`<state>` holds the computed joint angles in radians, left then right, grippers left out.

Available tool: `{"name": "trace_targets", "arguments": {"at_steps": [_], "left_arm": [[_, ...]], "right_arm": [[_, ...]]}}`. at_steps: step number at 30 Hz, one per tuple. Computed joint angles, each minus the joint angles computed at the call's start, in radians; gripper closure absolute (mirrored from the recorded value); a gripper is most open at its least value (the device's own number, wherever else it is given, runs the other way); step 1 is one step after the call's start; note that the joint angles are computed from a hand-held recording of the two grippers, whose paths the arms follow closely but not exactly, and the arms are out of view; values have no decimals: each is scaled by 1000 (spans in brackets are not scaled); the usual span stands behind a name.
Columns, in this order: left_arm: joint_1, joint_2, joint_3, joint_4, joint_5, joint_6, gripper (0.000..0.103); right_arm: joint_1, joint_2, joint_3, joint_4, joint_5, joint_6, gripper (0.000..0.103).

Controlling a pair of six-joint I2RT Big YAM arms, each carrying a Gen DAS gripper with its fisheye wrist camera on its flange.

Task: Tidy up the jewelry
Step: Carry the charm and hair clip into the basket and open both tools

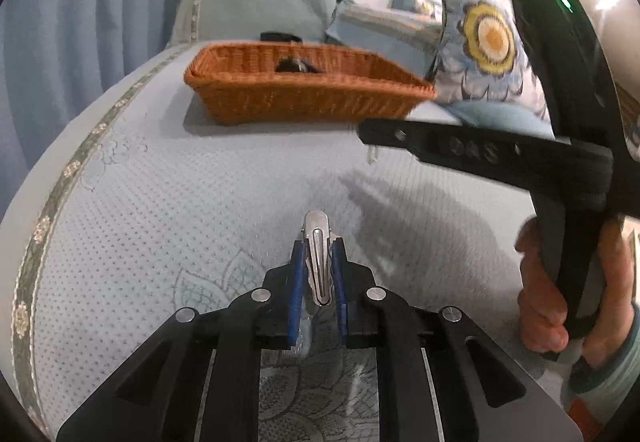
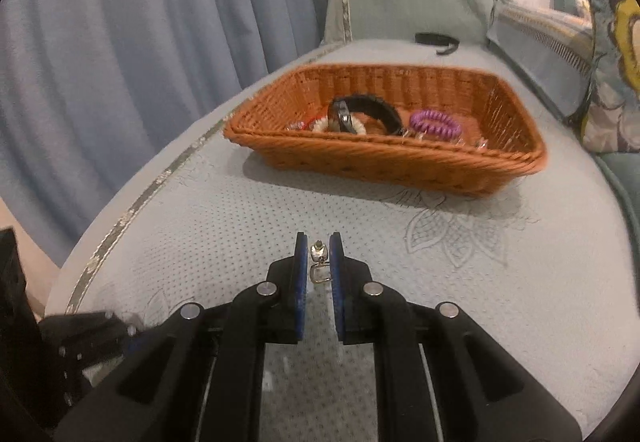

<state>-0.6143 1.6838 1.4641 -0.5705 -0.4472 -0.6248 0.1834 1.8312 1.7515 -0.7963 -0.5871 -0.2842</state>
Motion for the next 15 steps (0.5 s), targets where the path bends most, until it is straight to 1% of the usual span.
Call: {"name": "trace_targets", "arguments": {"at_steps": [4,7,10,12,15], "left_arm": [[0,-20,5,15,-28,-3,91],[4,-46,16,42,-82,8,91],[25,-55,41,68,-93,26,91],[48,-39,88,76,-99,71,91],[80,-6,162,79,-87,134,91]], "right_arm": [[-21,-32,-2,18,-19,4,94],[-38,-35,47,23,-33,20,94],[-46,-4,130,-1,-43,35,94],[-42,30,201,-11,-10,45,94],[-39,116,348,-67,13,63,94]]}}
